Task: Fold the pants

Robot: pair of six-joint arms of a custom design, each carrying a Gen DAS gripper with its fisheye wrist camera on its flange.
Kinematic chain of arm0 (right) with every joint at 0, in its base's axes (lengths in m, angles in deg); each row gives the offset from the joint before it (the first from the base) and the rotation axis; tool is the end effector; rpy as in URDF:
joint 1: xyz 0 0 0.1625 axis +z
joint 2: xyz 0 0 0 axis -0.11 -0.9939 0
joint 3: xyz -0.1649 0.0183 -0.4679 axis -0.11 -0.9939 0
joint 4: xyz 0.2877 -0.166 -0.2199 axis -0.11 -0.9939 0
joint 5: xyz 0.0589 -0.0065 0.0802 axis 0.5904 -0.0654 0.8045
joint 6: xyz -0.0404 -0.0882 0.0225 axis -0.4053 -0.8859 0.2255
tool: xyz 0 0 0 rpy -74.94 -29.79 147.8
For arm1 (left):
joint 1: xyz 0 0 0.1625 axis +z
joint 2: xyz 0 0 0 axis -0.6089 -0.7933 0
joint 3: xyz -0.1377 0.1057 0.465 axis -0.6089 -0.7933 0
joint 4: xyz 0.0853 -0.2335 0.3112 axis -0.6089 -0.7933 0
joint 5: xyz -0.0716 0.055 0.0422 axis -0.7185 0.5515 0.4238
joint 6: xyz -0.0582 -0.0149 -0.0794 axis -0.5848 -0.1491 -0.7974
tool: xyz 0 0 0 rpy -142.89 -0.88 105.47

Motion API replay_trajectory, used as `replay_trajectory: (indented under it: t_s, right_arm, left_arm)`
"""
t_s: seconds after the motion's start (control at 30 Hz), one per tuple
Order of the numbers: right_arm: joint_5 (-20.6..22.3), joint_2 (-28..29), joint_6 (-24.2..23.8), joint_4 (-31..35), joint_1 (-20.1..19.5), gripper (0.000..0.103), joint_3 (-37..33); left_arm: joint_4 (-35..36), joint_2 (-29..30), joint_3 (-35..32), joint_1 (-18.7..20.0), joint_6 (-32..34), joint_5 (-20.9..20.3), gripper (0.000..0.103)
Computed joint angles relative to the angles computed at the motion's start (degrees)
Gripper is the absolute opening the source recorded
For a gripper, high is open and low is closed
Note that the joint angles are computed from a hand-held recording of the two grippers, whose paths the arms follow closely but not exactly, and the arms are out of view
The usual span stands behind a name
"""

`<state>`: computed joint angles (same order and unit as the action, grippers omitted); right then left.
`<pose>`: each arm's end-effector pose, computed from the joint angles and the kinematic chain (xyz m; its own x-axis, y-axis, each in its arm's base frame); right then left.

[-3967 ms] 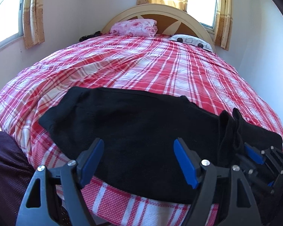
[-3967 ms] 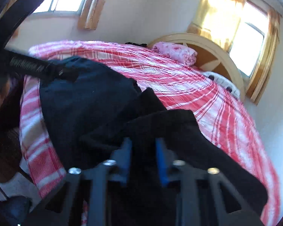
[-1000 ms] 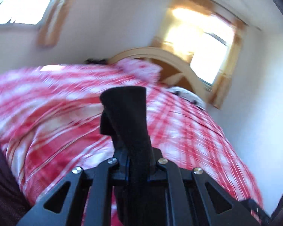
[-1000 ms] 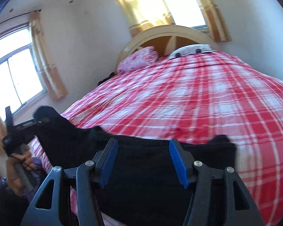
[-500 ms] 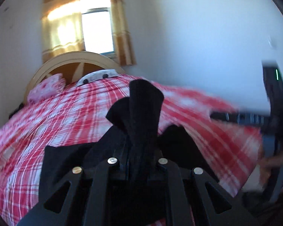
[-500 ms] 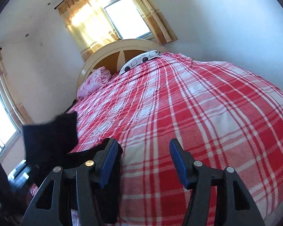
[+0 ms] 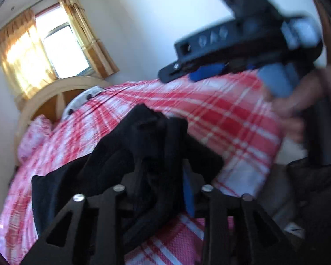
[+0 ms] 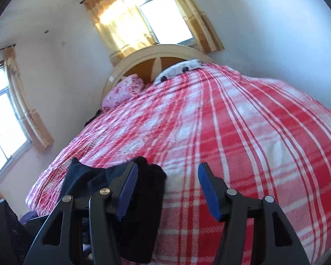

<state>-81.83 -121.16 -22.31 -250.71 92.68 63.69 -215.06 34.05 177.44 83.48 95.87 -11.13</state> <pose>0.0798 -0.4619 0.2424 -0.9082 0.1965 0.3695 -0.2886 0.3455 -0.8929 -0.2678 -0.5111 0.0398 -0.0546 0.8450 -0.5320 0.9929 -0.0105 -0.1186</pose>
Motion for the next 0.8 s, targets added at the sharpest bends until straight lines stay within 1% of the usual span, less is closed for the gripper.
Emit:
replay_trajectory:
  t_s: [0.03,0.07,0.1,0.17,0.2,0.23,0.27,0.3,0.33,0.37,0.43,0.53,0.57,0.63,0.7,0.73,0.8]
  right_arm:
    - [1.1,-0.7,-1.4,1.9,0.6,0.059,-0.7]
    - [1.8,-1.2,-2.1,3.5,0.8,0.059,-1.2]
    - [2.3,-1.9,-2.9,6.5,1.4,0.059,-2.2]
    - [1.1,-1.8,-6.0,11.4,3.1,0.059,-5.0]
    - [0.2,-1.3,-8.2,13.6,4.1,0.058,-6.3]
    - [-0.4,-0.7,-10.1,15.0,4.8,0.052,-7.3]
    - [-0.8,-0.1,-12.0,17.5,5.6,0.042,-8.3]
    - [-1.4,0.2,-12.5,19.9,6.0,0.022,-8.8]
    - [-1.5,0.3,-12.6,21.8,6.0,0.018,-8.8]
    - [-1.5,0.5,-12.9,22.8,5.9,0.018,-8.7]
    - [-3.2,1.7,-14.9,22.0,6.1,0.018,-7.8]
    - [-5.0,3.1,-18.8,18.1,5.6,0.018,-5.2]
    - [-4.8,3.1,-18.8,17.2,4.9,0.018,-4.0]
    - [-3.1,2.9,-18.0,16.5,3.3,0.018,-2.3]
    - [-0.4,3.3,-18.6,14.1,1.6,0.018,-0.9]
    - [0.9,4.0,-19.8,12.2,0.8,0.018,-0.6]
    - [0.8,5.7,-22.2,9.5,0.6,0.018,-0.8]
  left_arm:
    - [1.6,-2.1,0.5,0.4,-1.8,-1.9,0.054]
    - [2.5,-4.0,0.8,0.9,-3.4,-3.3,0.065]
    - [2.2,-5.6,1.4,1.2,-5.2,-3.5,0.069]
    - [2.9,-7.4,-0.2,1.9,-8.4,-1.7,0.069]
    - [2.8,-7.6,-1.3,2.1,-10.7,0.6,0.069]
    - [2.2,-7.5,-2.8,2.3,-13.2,3.7,0.069]
    - [1.7,-7.1,-4.1,2.7,-14.9,6.0,0.069]
    - [2.3,-6.7,-6.0,3.1,-17.5,9.0,0.068]
    - [4.1,-6.3,-7.9,3.5,-20.5,11.5,0.067]
    - [5.3,-5.9,-8.9,3.7,-22.5,13.2,0.067]
    - [7.7,-4.7,-11.4,4.7,-25.3,16.4,0.067]
    - [9.3,-2.5,-13.1,5.4,-25.4,19.8,0.067]
    - [9.5,-1.7,-13.7,6.0,-25.2,20.3,0.067]
    - [12.0,-0.5,-14.8,6.4,-26.9,22.6,0.069]
    - [15.4,-0.3,-16.2,7.7,-29.4,22.0,0.07]
    - [16.7,-0.5,-16.5,8.3,-31.1,21.1,0.071]
    - [18.4,-0.6,-17.4,9.1,-33.8,20.8,0.087]
